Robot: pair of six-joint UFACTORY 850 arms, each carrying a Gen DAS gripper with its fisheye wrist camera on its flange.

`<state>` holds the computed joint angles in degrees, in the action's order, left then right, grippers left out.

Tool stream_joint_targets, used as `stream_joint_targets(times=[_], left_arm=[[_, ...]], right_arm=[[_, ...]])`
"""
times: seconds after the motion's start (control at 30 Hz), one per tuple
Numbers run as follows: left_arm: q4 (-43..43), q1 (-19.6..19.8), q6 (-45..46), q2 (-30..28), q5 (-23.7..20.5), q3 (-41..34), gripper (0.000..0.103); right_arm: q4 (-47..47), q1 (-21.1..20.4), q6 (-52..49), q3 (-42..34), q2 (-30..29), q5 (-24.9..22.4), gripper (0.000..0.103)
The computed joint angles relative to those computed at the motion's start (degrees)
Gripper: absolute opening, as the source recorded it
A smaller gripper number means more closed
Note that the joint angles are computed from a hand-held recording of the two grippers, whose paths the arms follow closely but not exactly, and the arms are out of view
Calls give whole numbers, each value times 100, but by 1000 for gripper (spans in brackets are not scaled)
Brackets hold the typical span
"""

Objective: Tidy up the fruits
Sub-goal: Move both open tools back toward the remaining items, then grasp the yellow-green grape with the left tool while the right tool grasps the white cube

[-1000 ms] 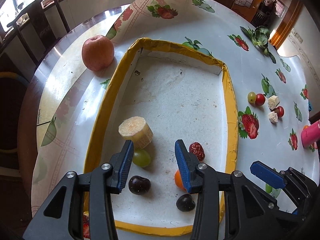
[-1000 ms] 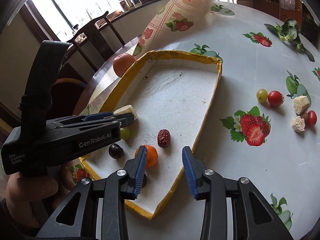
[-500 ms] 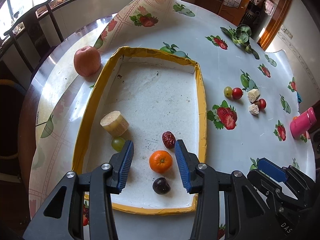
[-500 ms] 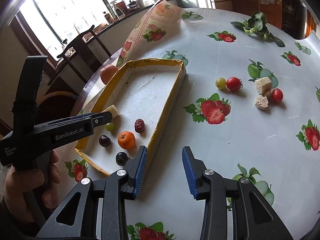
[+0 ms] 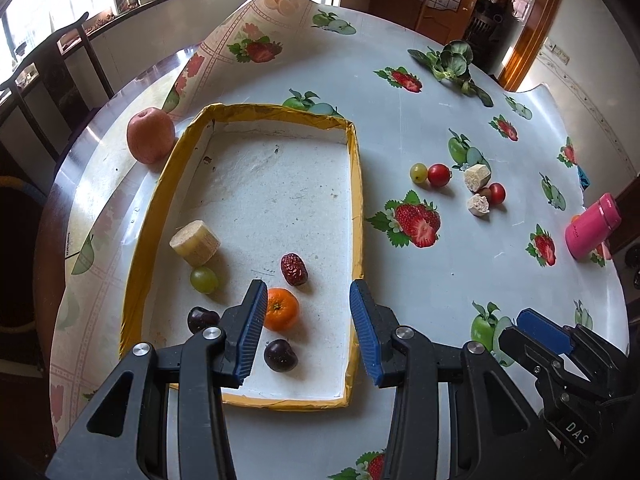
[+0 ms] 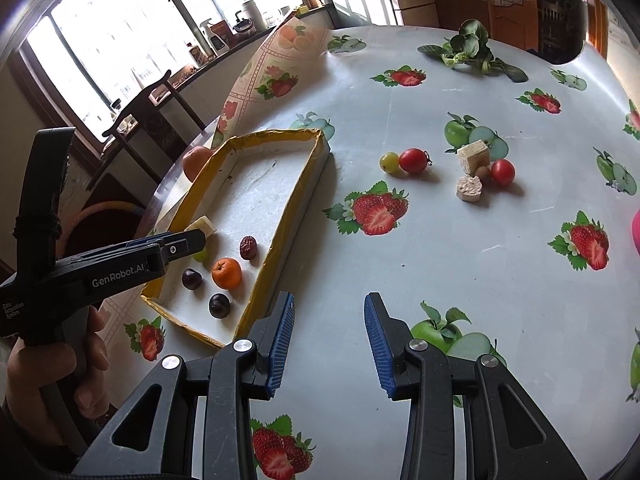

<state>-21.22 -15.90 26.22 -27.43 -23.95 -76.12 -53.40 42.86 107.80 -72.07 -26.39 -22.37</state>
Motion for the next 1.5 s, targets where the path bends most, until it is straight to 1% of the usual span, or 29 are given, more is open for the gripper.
stream_joint_targets(times=[0.4,0.77,0.9,1.07,1.13,1.23,1.37,1.43,1.5], left_arm=[[-74,-222,92,38,-58,46,41],[-120,-437,129,-138,-216,-79,41],[-449,-459,312,-349,-437,-303,41],[-375,-579,124,-685,-580,-721,41],[-374,-627,92,-849,-642,-951,41],[-251,-709,-69,-1150,-740,-1377,41],[-73,-768,-339,-1597,-925,-1984,41],[41,-793,-481,-1814,-1042,-2278,41],[145,-815,-580,-2002,-1129,-2533,41]], right_arm=[[-507,-37,917,687,448,-44,39],[-706,-163,1360,1100,658,43,39],[-766,-312,1435,1183,669,111,39],[-1010,-656,1546,1182,643,223,39],[-1028,-827,1403,1098,580,266,39],[-874,-1106,894,864,414,335,39],[-332,-1420,-214,426,90,320,39],[-28,-1550,-868,191,-101,303,42],[257,-1656,-1456,-34,-298,289,43]])
